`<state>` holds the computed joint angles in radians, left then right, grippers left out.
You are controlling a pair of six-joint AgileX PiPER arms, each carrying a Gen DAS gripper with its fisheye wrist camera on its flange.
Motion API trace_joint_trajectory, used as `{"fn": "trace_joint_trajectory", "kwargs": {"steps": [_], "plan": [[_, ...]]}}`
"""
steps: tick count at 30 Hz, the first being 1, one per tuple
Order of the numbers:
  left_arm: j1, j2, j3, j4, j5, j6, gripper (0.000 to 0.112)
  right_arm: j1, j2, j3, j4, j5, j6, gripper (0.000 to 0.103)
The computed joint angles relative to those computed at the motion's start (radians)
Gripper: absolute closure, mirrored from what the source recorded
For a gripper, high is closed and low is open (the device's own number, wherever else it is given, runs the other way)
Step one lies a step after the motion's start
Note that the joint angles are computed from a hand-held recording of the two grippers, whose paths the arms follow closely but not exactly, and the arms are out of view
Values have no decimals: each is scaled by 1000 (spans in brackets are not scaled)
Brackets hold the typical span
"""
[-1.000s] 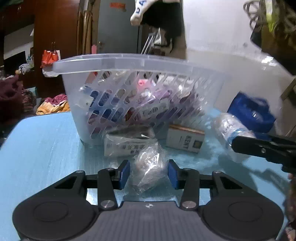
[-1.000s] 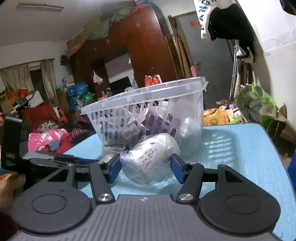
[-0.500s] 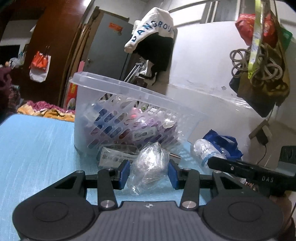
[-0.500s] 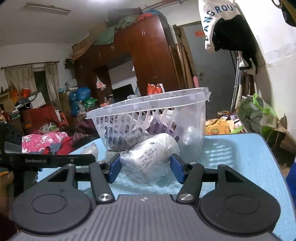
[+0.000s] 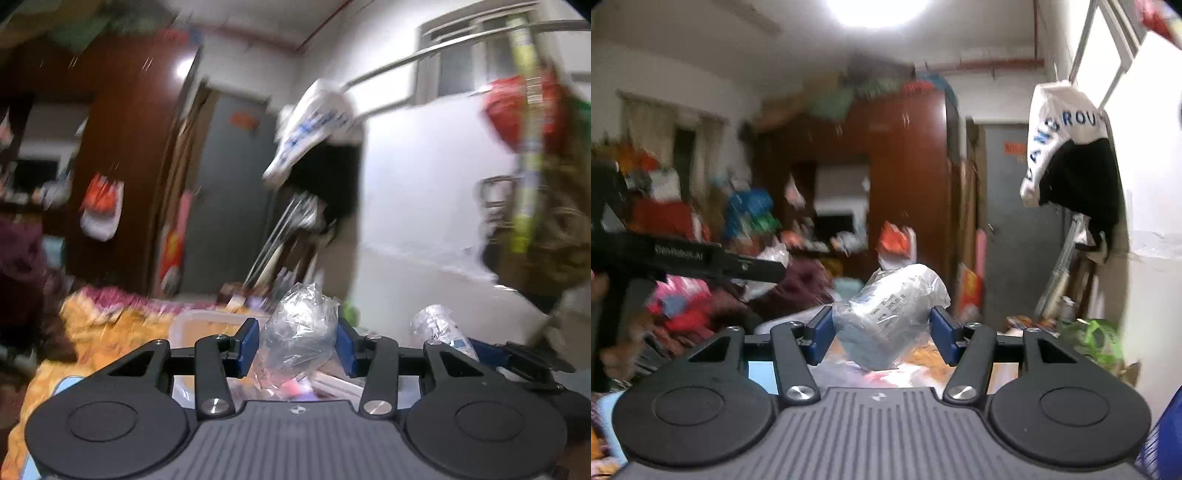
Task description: Organize objects
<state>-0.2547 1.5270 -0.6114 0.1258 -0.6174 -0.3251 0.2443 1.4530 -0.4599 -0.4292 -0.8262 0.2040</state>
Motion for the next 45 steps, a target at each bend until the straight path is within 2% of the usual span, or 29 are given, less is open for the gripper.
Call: {"fn": "trace_joint_trajectory", "kwargs": {"steps": [2, 3, 4, 5, 6, 7, 8, 10, 12, 14, 15, 16, 18, 20, 22, 24, 28, 29, 31, 33, 35, 38, 39, 40, 41, 42, 45], "plan": [[5, 70, -132, -37, 116, 11, 63, 37, 63, -121, 21, 117, 4, 43], [0, 118, -197, -85, 168, 58, 53, 69, 94, -171, 66, 177, -32, 40], [-5, 160, -255, -129, 227, 108, 30, 96, 122, -194, 150, 203, -109, 34], [-14, 195, -301, -214, 278, 190, 23, 122, 135, -206, 250, 218, -203, 10], [-19, 221, -323, -285, 290, 259, 22, 137, 136, -195, 311, 197, -257, 0], [-23, 223, -306, -317, 263, 289, 22, 141, 129, -158, 336, 139, -271, 0], [-27, 210, -259, -310, 203, 279, 22, 134, 110, -112, 323, 90, -245, 0], [-25, 150, -129, -226, 80, 194, 22, 66, 54, 11, 175, -26, -79, 0], [-59, 85, 12, -272, -21, 245, 20, -15, 14, 136, 65, -128, 25, 0], [-124, 75, 121, -320, -111, 311, 15, -103, 56, 233, -19, -266, 44, 0], [-163, 89, 153, -358, -133, 358, 14, -157, 108, 258, -75, -333, 52, 0], [-210, 127, 159, -428, -143, 417, 14, -187, 152, 259, -111, -360, 66, 0], [-261, 199, 114, -524, -110, 484, 14, -244, 230, 221, -182, -338, 132, 0], [-262, 278, 24, -577, -28, 529, 14, -243, 297, 144, -173, -280, 220, 0], [-262, 340, -56, -649, 36, 595, 16, -282, 333, 80, -269, -219, 340, 0], [-278, 371, -77, -717, 27, 631, 16, -312, 368, 59, -319, -233, 400, 0], [-273, 415, -156, -825, 87, 710, 17, -315, 365, 72, -319, -254, 406, 0], [-265, 421, -169, -826, 106, 709, 19, -317, 367, 80, -321, -262, 402, 0], [-248, 437, -197, -801, 143, 665, 32, -306, 366, 83, -305, -257, 402, 0], [-258, 433, -180, -814, 111, 654, 36, -308, 372, 84, -309, -255, 403, 0], [-253, 413, -134, -735, 83, 568, 37, -328, 373, 85, -353, -249, 410, 0], [-237, 360, -17, -603, -14, 426, 37, -267, 348, 70, -333, -172, 379, 0], [-221, 348, 15, -540, -39, 372, 37, -219, 335, 73, -263, -144, 323, 3], [-196, 327, 61, -465, -72, 305, 37, -157, 313, 67, -176, -76, 271, 7], [-173, 322, 93, -406, -108, 257, 37, -105, 289, 45, -129, 8, 249, 19], [-154, 319, 128, -361, -153, 220, 37, -68, 286, 13, -122, 73, 244, 31], [-62, 326, 179, -183, -235, 89, 37, -14, 306, -62, -145, 175, 251, 45]]}}
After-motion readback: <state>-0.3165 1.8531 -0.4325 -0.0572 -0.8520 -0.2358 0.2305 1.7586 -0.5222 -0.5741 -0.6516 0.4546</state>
